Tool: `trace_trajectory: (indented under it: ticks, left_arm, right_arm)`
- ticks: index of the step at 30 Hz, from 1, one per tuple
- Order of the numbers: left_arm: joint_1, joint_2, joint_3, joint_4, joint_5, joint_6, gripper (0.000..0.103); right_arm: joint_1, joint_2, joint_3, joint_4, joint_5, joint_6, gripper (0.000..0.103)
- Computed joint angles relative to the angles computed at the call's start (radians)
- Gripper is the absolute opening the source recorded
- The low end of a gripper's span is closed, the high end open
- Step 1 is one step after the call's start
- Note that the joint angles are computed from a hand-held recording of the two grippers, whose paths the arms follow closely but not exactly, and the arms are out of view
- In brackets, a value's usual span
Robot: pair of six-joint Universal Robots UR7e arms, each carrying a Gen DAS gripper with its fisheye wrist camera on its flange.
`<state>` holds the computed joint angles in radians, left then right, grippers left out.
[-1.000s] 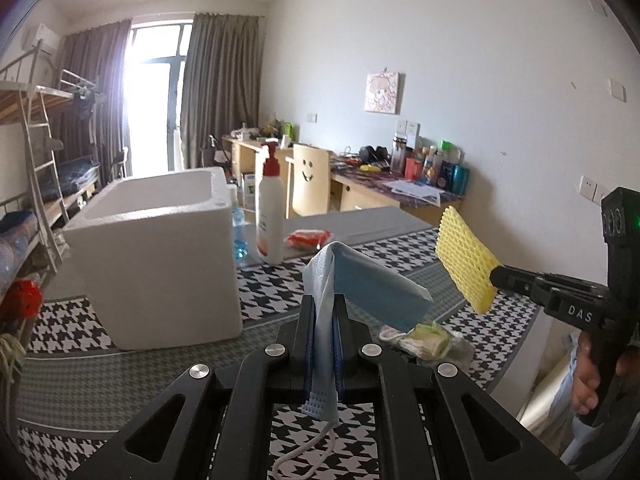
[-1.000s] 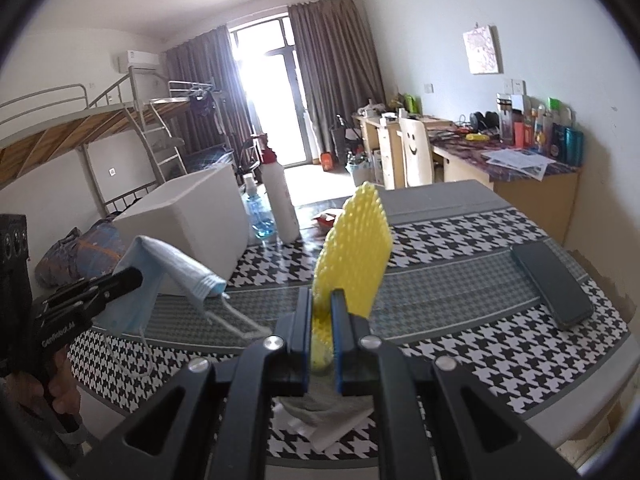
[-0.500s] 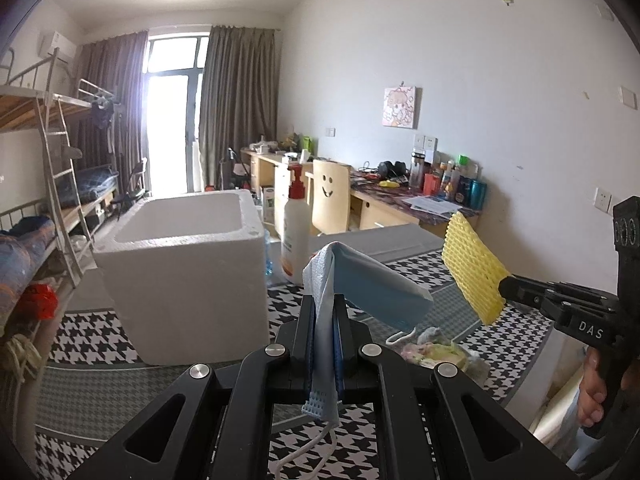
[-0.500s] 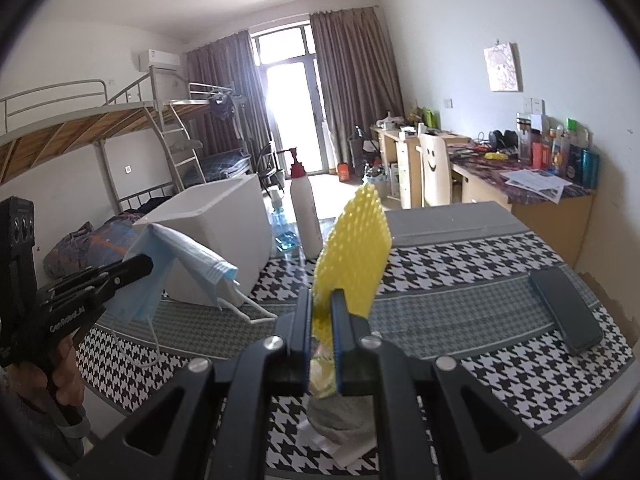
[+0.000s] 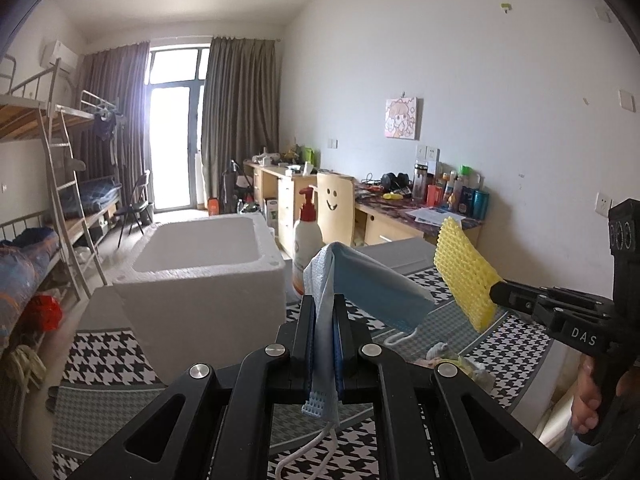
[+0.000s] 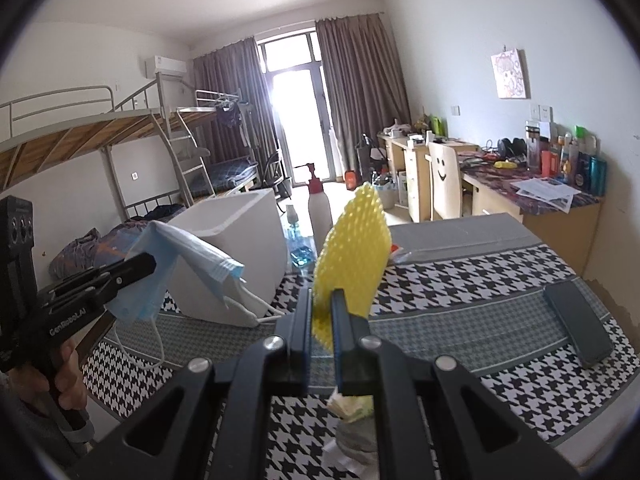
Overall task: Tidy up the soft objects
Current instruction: 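Lift the mask with the left tool while the right tool lifts the foam net toward the white foam box, then drop the mask into the foam box with the left tool while the right tool carries the net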
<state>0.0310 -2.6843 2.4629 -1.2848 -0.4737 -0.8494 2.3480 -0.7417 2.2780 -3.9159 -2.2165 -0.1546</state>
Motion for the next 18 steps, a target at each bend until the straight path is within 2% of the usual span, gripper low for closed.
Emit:
trace_trajectory:
  ticks: [10,18]
  left_arm:
    - [0.008,0.036,-0.029,-0.027,0.046,0.001,0.008]
    - [0.085,0.108,0.004,-0.266,0.096,0.145,0.008]
  right_arm:
    - [0.024,0.011,-0.039,0.014,0.02,-0.029,0.011]
    - [0.007,0.008,-0.068,0.039,0.074,-0.068,0.011]
